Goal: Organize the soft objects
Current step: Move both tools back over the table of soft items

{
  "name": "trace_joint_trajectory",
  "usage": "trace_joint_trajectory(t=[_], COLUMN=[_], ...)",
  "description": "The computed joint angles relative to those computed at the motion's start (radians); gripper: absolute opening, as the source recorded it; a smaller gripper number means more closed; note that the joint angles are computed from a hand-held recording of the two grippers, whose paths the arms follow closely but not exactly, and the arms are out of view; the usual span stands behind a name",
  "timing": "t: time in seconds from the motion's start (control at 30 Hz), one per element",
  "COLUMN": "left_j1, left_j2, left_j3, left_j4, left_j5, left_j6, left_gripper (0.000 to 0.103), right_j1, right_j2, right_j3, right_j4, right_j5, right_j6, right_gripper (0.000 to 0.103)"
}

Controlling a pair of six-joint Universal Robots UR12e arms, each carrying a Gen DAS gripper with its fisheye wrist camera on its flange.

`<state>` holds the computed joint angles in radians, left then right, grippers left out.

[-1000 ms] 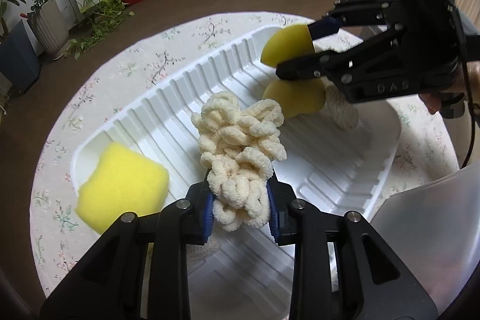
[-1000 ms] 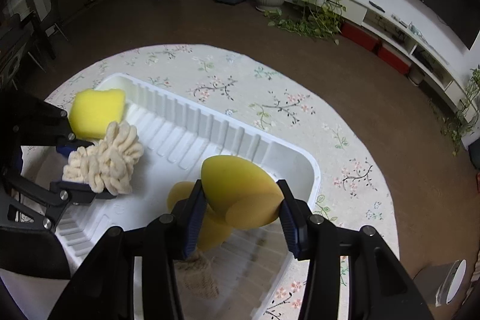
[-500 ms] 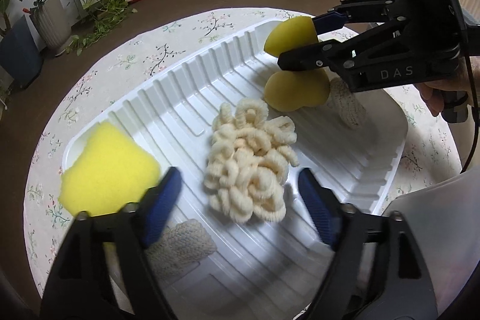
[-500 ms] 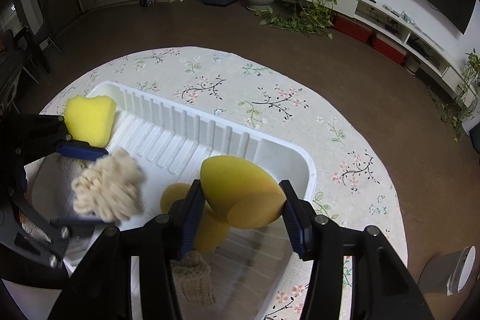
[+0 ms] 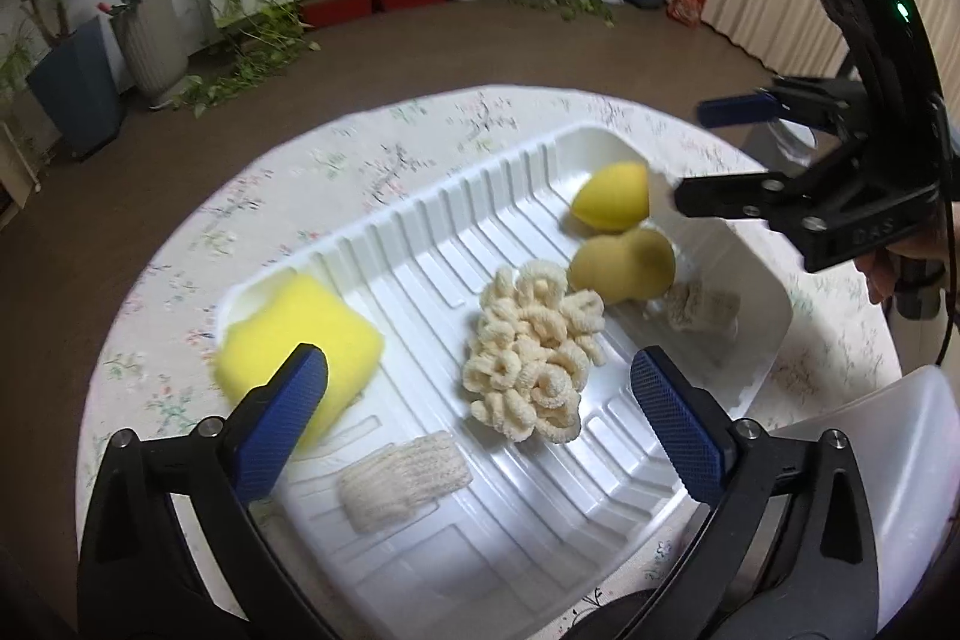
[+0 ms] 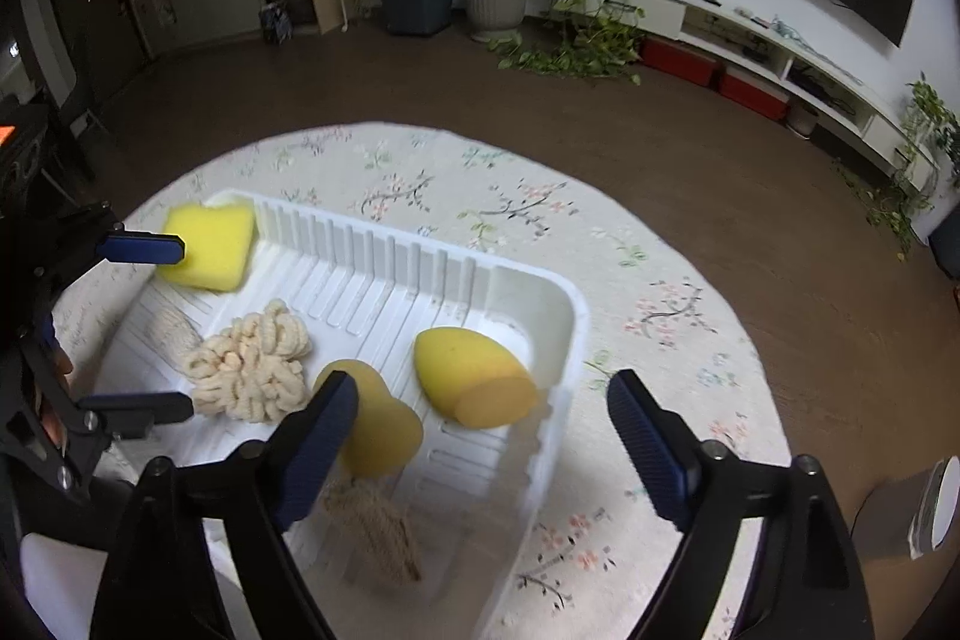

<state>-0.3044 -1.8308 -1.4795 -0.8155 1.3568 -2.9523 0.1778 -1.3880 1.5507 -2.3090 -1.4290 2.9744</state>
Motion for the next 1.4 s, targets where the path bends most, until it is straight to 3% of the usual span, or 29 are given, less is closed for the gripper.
trace_joint_trajectory(t=[0.1,0.23,0.43,0.57,0.87,1.1,1.33,1.4], left_j1=[0.006,0.010,0.023,0.019,-0.012,-0.084,-0.177,-0.192], left_j2=[0.016,0.049,0.123,0.187,0.359,0.469,0.508,0.507], left_j3=[-0.013,-0.045,-0.131,-0.199,-0.382,-0.513,-0.592,-0.601], left_j4=[0.024,0.069,0.177,0.235,0.319,0.353,0.357,0.348], left_j5=[0.011,0.059,0.109,0.163,0.214,0.250,0.264,0.268], left_j6=[-0.028,-0.085,-0.196,-0.230,-0.332,-0.364,-0.382,-0.393], left_gripper=[0.103,0.103,0.103,0.103,0.103,0.103,0.103,0.103], right_j1=[-0.010,-0.019,-0.030,-0.039,-0.051,0.025,0.141,0.181], right_j2=[-0.023,-0.052,-0.118,-0.181,-0.369,-0.480,-0.510,-0.507], right_j3=[0.014,0.033,0.101,0.162,0.359,0.496,0.559,0.568], right_j4=[-0.015,-0.019,-0.103,-0.158,-0.241,-0.235,-0.281,-0.297], right_j5=[0.007,0.005,-0.028,-0.044,0.028,0.029,-0.024,-0.076], right_j6=[0.017,0.042,0.085,0.121,0.223,0.249,0.260,0.248], right_gripper=[0.103,0.103,0.103,0.103,0.103,0.103,0.103,0.103])
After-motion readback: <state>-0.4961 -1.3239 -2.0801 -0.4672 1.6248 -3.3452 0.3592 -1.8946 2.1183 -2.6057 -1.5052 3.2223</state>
